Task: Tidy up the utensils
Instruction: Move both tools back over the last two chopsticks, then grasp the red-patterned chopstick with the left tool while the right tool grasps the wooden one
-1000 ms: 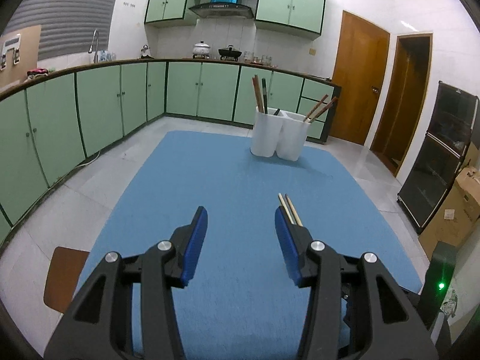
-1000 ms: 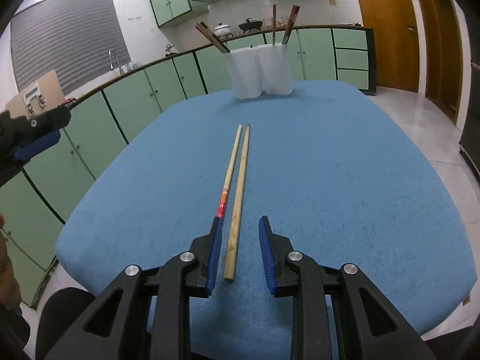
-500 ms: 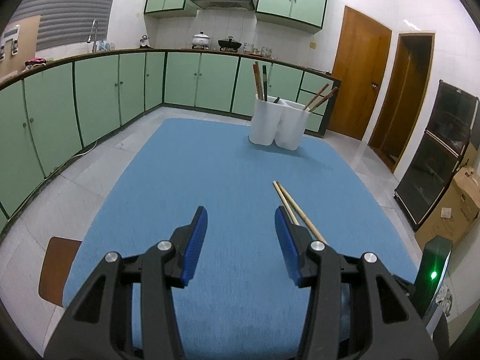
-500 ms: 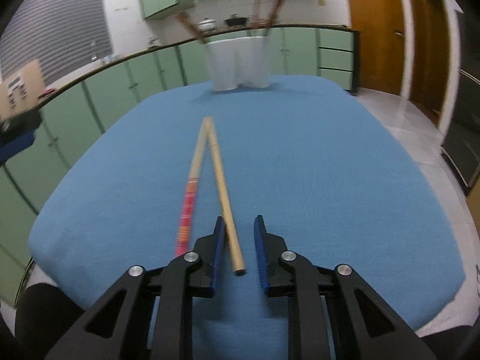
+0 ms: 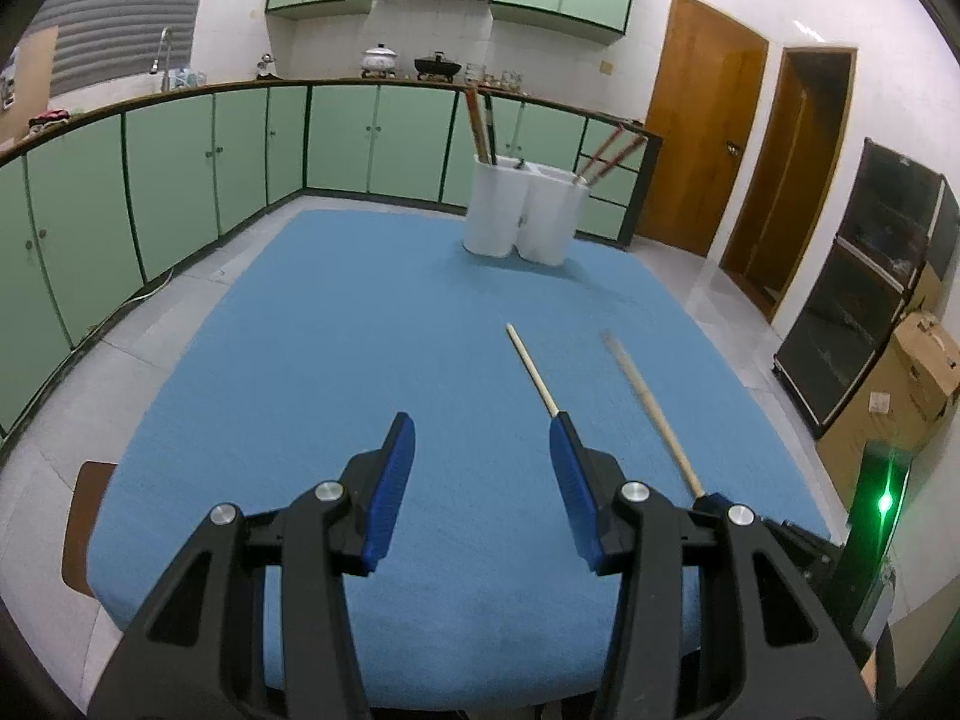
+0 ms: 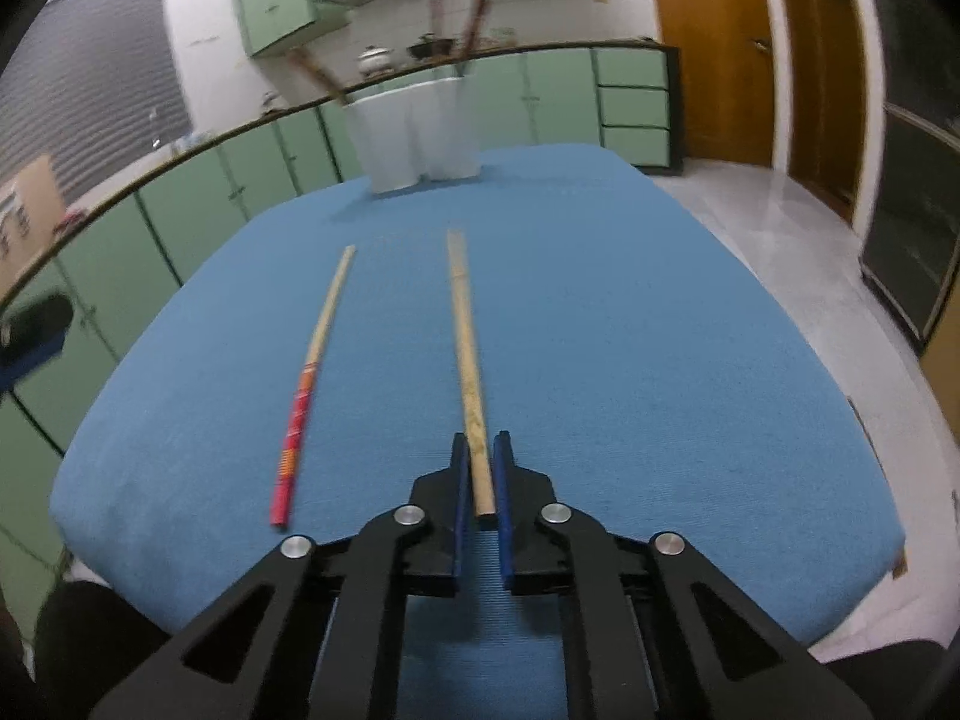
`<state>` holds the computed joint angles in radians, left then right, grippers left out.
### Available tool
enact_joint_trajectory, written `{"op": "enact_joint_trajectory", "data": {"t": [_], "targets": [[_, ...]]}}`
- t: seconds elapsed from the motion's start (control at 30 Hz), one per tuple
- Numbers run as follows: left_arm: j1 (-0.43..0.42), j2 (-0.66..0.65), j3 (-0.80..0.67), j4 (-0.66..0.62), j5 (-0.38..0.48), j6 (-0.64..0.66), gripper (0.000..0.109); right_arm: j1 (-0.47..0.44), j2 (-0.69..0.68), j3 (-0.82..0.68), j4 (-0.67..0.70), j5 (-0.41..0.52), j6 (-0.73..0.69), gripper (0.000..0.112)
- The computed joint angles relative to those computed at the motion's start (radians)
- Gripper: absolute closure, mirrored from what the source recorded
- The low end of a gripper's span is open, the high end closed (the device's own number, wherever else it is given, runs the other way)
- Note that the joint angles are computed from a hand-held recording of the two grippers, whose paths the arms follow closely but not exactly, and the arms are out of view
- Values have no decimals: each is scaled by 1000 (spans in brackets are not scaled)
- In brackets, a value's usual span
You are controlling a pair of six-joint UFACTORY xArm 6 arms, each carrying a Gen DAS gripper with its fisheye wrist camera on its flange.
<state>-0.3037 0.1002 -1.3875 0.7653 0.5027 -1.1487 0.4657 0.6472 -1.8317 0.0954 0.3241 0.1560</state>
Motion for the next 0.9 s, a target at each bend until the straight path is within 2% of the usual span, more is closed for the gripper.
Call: {"op": "enact_joint_trajectory", "data": {"t": [0.13, 0.3, 0.63, 0.8, 0.9], "targets": [[-26, 32, -14, -19, 1, 4, 63, -3, -17, 20, 140, 4, -151, 104], [-91, 92, -40, 38, 27, -59, 63, -16, -51, 69, 264, -13, -303, 98], [-123, 200, -113, -11, 63, -6, 63, -30, -95, 135, 390, -46, -444, 98], [-116, 199, -105, 1, 70, -19, 74, -26, -109, 160, 458, -54, -520, 98], [-113, 196, -93, 31, 56, -48, 90, -18, -108, 163, 449, -63, -532, 98]]}}
